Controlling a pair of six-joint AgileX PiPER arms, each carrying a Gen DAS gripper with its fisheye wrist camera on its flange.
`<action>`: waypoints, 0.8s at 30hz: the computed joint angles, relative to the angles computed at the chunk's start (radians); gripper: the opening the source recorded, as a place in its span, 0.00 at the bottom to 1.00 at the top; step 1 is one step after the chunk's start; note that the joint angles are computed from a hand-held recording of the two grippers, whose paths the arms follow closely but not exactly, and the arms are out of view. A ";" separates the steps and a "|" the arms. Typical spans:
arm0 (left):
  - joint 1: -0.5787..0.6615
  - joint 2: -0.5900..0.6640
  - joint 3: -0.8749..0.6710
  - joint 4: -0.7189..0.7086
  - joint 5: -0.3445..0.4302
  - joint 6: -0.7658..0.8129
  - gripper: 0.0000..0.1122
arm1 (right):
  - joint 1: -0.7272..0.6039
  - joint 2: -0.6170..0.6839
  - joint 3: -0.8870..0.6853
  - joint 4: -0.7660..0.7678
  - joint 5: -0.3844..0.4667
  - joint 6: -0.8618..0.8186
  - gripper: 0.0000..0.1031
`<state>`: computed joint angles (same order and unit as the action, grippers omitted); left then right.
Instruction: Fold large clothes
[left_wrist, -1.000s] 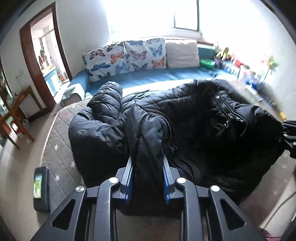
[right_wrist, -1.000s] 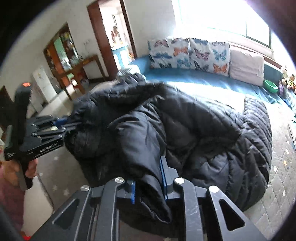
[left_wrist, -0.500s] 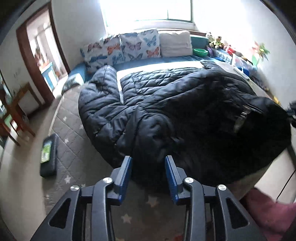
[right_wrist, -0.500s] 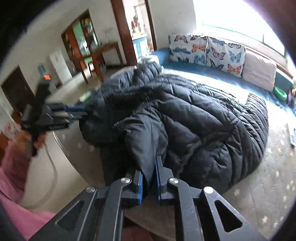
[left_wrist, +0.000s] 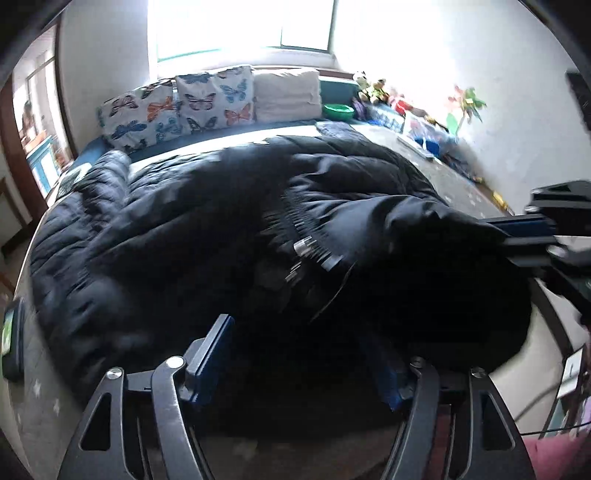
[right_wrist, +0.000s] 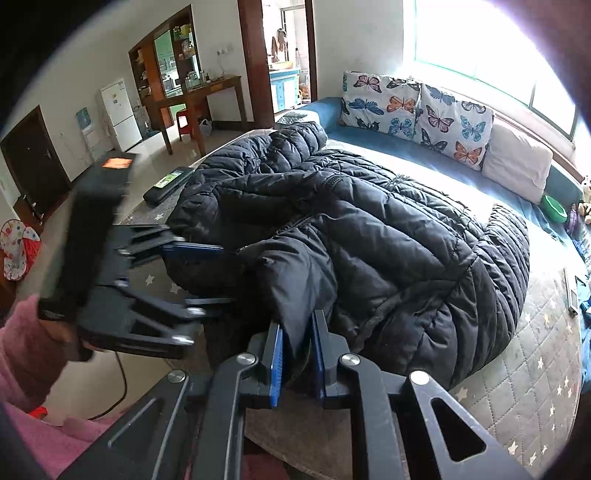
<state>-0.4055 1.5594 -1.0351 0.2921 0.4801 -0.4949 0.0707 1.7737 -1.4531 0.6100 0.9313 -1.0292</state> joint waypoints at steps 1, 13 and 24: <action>-0.015 0.031 -0.022 0.065 0.007 -0.067 0.73 | -0.002 0.006 -0.007 0.002 0.006 0.004 0.15; -0.058 0.180 -0.172 0.260 0.227 -0.310 0.15 | -0.001 0.006 0.041 -0.023 -0.062 -0.019 0.17; -0.390 -0.155 -0.003 0.296 0.478 -0.291 0.07 | -0.068 -0.089 0.105 -0.056 0.175 -0.134 0.19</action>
<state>-0.7960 1.4042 -1.0384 0.5879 0.9583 -0.7855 0.0023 1.6851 -1.3486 0.5538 1.1059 -1.1629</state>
